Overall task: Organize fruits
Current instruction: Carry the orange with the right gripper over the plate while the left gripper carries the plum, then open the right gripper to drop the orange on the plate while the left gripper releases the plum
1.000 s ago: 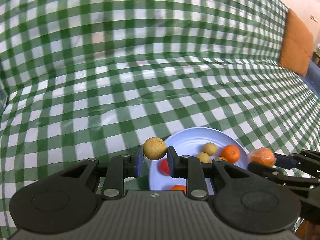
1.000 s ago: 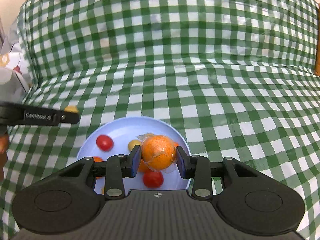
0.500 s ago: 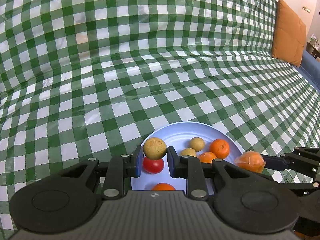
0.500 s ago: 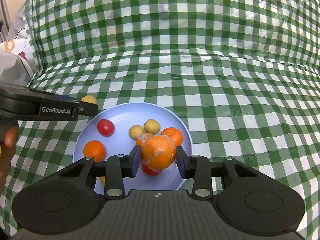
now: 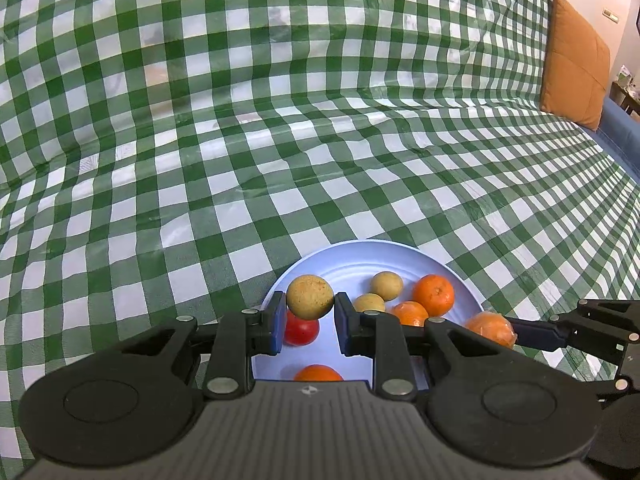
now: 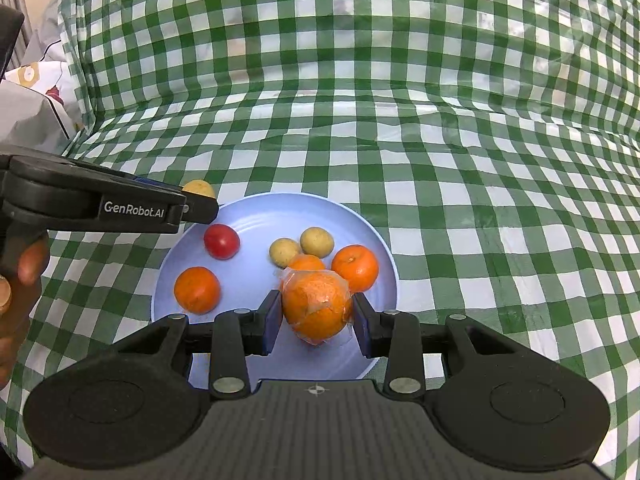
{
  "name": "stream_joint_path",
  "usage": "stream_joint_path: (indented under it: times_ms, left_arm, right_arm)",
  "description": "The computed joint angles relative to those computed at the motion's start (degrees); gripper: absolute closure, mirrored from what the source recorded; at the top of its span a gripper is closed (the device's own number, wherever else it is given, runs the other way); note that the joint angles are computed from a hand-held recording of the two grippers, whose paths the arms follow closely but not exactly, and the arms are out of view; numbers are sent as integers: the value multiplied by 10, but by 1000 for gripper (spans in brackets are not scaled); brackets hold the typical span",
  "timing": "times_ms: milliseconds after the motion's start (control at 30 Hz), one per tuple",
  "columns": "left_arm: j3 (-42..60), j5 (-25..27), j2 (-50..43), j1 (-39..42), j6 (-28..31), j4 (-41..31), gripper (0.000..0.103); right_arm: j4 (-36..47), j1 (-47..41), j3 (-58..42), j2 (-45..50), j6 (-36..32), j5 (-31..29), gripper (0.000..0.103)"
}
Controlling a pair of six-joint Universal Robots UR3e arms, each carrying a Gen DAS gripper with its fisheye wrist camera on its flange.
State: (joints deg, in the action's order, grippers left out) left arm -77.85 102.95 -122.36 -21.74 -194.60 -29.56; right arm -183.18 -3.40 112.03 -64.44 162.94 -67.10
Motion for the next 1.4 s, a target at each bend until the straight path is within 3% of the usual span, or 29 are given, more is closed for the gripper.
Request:
stream_joint_path:
  times_ms: [867,1033,1267,1400]
  left_arm:
    - [14,0,-12,-6,-2,-4,75]
    - [12,-20,-10,-4,-3,1,73]
    - [0,-35,9,-1,2,5,72]
    - [-19,-18,35,-3,-7,1,59]
  right_arm:
    - [16,-2,0,-1,-21,20,64]
    - [15,1,-1,0,-24,14,63]
    - [9,0,1,-5,-16,12,40]
    - [4,2,8,-19,-11,1,25]
